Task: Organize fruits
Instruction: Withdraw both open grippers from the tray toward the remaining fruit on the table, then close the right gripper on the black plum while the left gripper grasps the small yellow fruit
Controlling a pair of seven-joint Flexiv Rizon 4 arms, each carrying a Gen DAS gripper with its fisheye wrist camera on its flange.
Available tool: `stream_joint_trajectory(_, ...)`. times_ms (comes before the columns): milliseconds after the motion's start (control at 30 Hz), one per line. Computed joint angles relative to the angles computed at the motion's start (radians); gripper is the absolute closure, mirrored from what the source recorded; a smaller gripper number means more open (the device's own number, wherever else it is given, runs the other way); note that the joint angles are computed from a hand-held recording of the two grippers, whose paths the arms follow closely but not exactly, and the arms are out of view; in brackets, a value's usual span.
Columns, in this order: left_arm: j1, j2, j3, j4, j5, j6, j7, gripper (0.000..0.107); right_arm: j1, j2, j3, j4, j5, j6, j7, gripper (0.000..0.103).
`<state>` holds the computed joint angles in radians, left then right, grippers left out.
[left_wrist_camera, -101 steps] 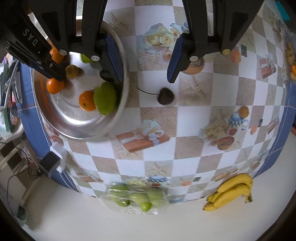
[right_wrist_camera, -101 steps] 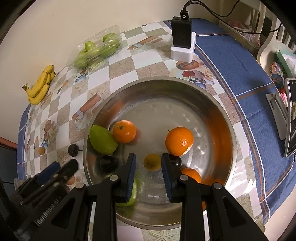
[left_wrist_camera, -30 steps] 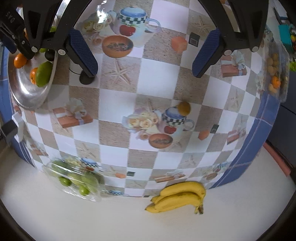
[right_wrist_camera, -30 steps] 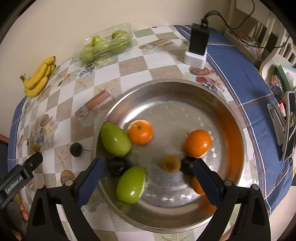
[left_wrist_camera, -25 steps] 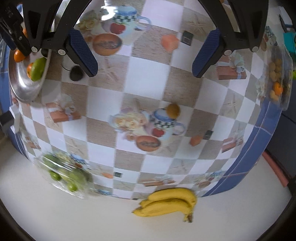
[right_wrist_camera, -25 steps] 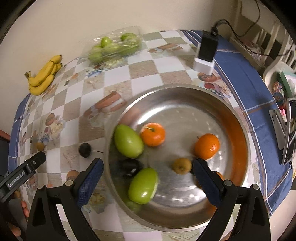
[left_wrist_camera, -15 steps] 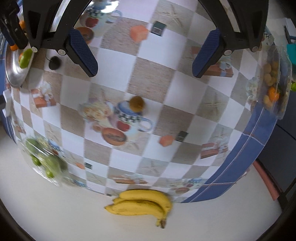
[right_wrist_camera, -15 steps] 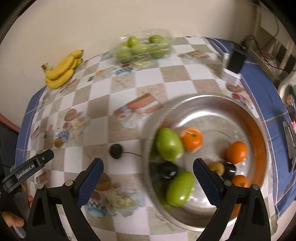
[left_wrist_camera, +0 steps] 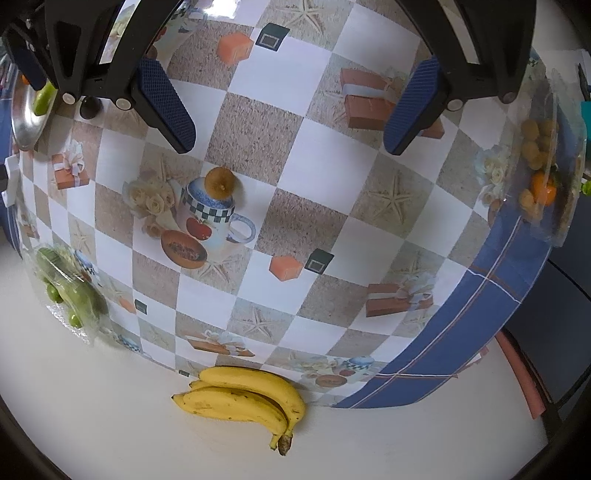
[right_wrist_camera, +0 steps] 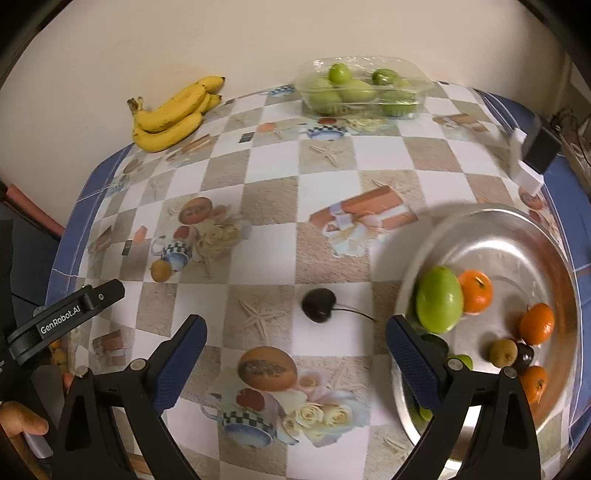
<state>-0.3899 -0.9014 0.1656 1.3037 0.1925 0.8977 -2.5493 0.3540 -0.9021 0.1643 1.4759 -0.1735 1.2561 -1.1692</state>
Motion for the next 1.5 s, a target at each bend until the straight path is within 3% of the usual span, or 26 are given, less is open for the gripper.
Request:
stream_joint_trajectory(733,0.013,-0.09,-0.002,-0.108,-0.017,0.093,0.138,0.004,0.014,-0.079,-0.013,-0.106,-0.015,-0.033,-0.03,0.006)
stream_joint_trajectory(933,0.007,-0.112,0.008,-0.146,-0.016,0.062,0.159,0.004,0.028,-0.094,-0.041,-0.121,-0.026,-0.047,-0.009,0.006)
stream_joint_trajectory(1067,0.025,-0.119,-0.011,-0.138,-0.038,0.08,0.171,0.005,0.035,-0.096,-0.054,-0.121,-0.038,-0.058,0.001,0.024)
stream_joint_trajectory(1133,0.031,-0.123,-0.017,-0.135,-0.051,0.092,0.176,0.007,0.038,-0.099,-0.059,-0.123,-0.046,-0.068,0.005,0.027)
stream_joint_trajectory(1267,0.034,-0.135,-0.015,-0.139,-0.067,0.104,0.188,0.02,0.036,-0.107,-0.057,-0.133,-0.05,-0.094,0.009,0.046)
stream_joint_trajectory(1500,0.046,-0.164,-0.028,-0.165,-0.098,0.113,0.22,0.035,0.035,-0.113,-0.058,-0.143,-0.051,-0.128,0.011,0.061)
